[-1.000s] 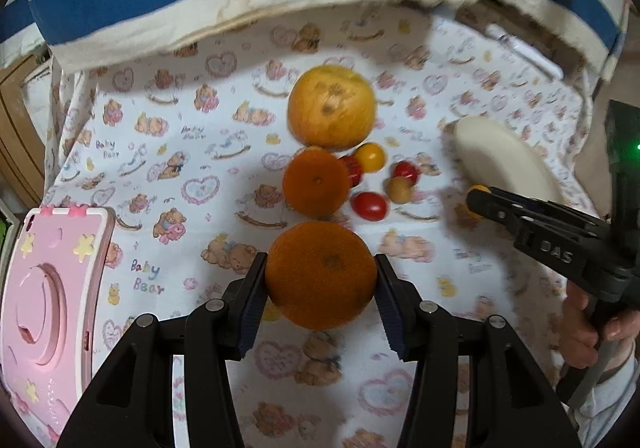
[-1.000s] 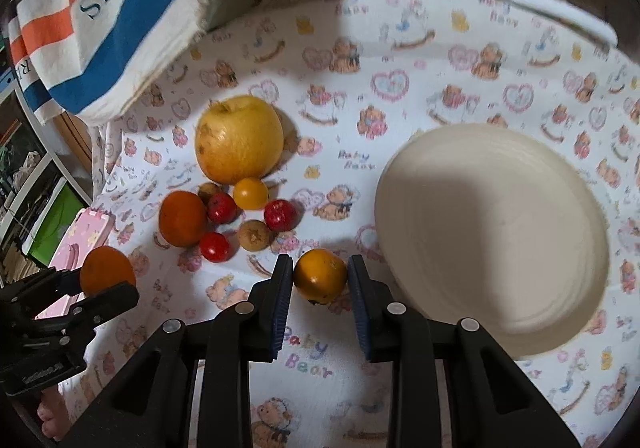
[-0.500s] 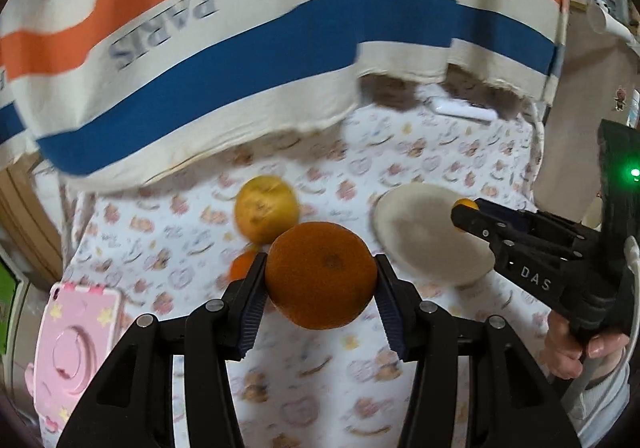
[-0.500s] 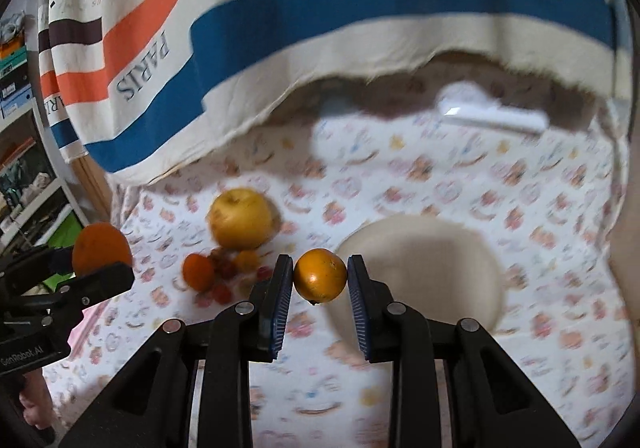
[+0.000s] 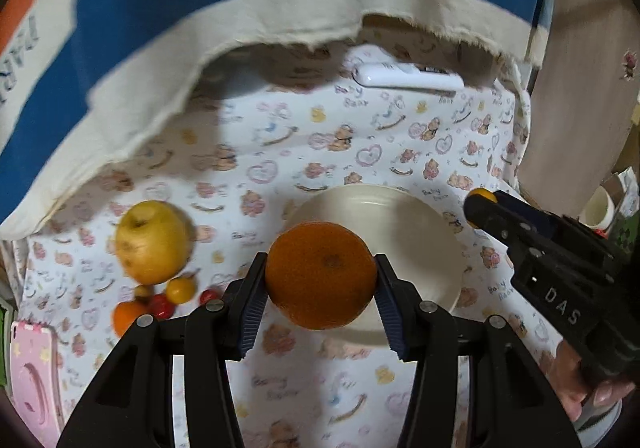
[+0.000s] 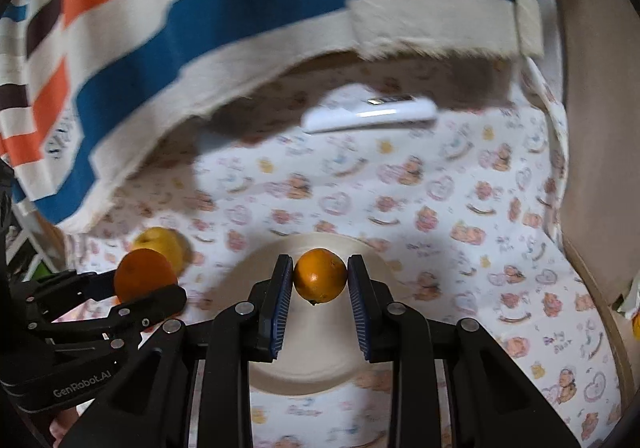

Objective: Organize fruits
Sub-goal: 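Carry the mandarin with the left tool while the right tool carries the small orange over the plate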

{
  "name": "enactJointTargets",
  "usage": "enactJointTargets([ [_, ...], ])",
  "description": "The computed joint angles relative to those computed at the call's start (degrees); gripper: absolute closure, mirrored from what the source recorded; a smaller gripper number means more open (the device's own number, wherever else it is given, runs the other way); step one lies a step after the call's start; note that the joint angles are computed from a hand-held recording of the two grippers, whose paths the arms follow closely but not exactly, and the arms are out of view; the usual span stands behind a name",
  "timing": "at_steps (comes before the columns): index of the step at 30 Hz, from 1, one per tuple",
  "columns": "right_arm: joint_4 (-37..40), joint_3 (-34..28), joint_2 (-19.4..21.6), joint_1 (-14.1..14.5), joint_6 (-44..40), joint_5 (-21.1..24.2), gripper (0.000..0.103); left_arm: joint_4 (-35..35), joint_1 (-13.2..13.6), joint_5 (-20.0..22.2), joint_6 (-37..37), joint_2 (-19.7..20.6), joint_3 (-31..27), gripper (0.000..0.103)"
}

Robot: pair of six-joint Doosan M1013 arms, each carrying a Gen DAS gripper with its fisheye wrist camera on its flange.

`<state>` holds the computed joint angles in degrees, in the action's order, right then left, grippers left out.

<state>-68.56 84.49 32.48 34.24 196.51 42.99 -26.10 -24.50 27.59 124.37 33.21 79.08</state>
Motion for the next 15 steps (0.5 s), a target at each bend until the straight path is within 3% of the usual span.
enactJointTargets([
  [2,1.3,-0.9,0.8,-0.1,-1.3,3.9,0.074,1.8,-0.6,1.3,-2.7,1.5,-1.7,0.053],
  [8,6.5,-1.2,1.8,-1.6,-5.6,2.7,0.074,4.9,-1.1,6.4,-8.0,5.6,-6.4,0.053],
  [15,11.2,-1.6,2.7,-2.7,-8.8,0.3,0.074,6.6,-1.3,7.0,-7.9,7.2,-7.2,0.053],
])
